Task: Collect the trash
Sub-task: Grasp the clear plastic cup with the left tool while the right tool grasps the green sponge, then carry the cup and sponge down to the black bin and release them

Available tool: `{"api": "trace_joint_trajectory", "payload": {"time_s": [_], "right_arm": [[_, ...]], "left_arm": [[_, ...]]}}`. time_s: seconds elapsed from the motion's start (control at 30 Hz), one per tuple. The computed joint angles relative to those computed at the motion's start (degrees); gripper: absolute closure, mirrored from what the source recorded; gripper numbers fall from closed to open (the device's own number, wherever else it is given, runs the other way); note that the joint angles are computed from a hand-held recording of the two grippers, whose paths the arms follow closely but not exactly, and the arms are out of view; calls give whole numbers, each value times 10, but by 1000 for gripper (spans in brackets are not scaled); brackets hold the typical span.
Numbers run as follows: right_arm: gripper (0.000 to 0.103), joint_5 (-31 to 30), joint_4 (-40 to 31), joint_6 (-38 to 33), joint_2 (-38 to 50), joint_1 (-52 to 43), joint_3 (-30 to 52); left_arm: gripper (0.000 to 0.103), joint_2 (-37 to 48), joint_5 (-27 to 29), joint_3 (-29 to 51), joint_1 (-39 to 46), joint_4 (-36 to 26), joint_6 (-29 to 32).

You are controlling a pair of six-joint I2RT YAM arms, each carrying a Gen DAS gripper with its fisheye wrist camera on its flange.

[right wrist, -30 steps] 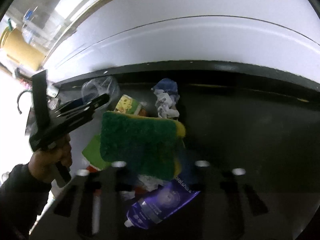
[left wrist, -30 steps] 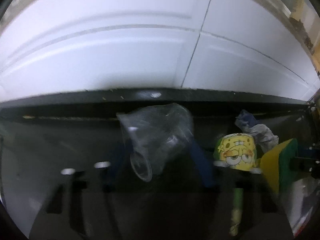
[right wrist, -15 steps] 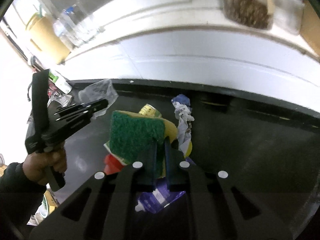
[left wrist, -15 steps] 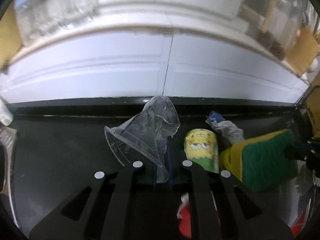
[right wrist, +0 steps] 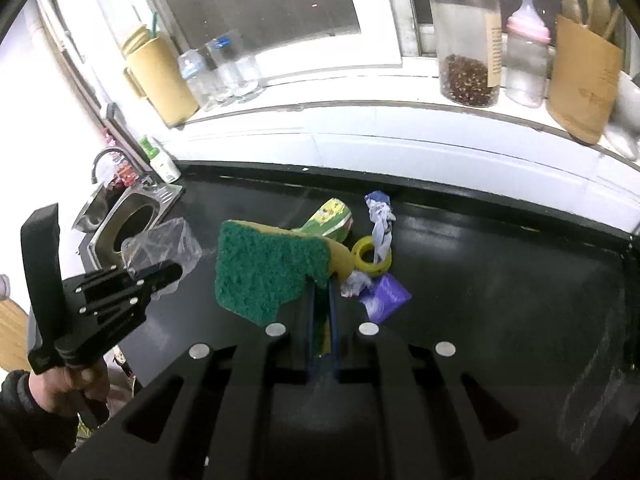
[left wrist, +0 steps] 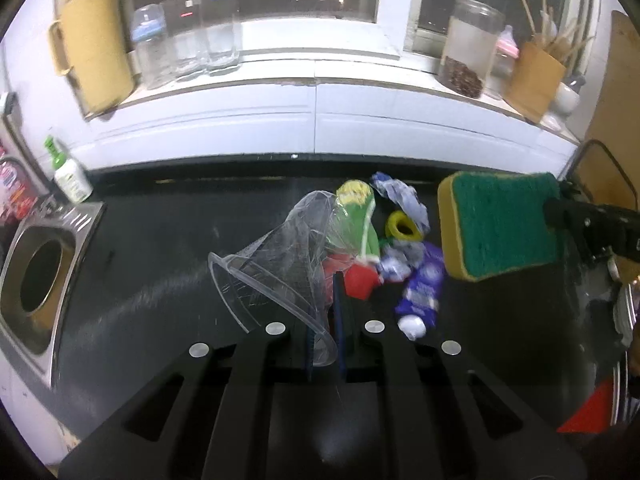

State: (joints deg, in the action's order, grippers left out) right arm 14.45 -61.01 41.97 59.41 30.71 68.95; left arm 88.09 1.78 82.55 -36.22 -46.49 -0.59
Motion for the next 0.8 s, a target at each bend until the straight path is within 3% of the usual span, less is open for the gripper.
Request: {"api": "trace_joint_trajectory", "payload": {"time_s": [0.33, 0.53, 0.7, 0.8], "right_arm": [[96, 98, -89, 127, -20, 169, 25], [96, 109, -71, 126, 53, 236, 72], [96, 77, -10, 72, 172, 268, 146], [96, 45, 27, 30, 269, 285, 216]], "left_arm": [[95, -137, -46, -93, -32, -33, -39], [95, -223, -54, -143, 12, -64, -51], [95, -316, -35, -194, 135, -106, -23], [95, -376, 13, -229, 297, -139, 51]]}}
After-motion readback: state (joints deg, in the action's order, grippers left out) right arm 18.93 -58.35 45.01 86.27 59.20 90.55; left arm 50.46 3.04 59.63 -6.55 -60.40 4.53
